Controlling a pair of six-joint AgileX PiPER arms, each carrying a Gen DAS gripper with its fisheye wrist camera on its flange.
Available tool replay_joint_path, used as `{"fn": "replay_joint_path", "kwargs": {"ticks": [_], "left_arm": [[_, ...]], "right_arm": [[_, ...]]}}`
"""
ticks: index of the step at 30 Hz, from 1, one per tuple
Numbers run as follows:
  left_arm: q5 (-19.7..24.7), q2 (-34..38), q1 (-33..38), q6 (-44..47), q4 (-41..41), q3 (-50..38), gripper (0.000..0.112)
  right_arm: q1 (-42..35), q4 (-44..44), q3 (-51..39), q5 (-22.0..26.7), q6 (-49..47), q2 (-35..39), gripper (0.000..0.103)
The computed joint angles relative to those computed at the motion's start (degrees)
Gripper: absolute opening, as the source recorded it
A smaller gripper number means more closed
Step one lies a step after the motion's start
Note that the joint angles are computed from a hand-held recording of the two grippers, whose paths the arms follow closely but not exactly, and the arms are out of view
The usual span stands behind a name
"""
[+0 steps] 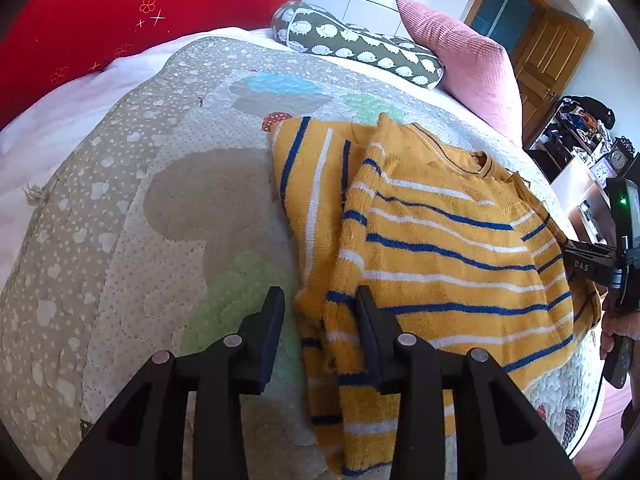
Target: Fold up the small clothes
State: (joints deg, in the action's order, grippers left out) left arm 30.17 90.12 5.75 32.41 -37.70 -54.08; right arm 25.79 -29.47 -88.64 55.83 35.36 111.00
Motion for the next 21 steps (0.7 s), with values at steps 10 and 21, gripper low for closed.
{"fn": "replay_joint_path", "kwargs": {"ticks": [10,21], "left_arm": [[1.37,1.33,0.57,0.18,-0.42,-1.37,0.042],[7.09,2.2,6.53,4.68,-9.91,-1.85,0.049]], "right_arm": [[-19.92,18.72,1.28,-4.73,3.04,-0.99,0.028],[-11.54,11.87,16.53,-12.96,11.65,-19.02,0.045]]}}
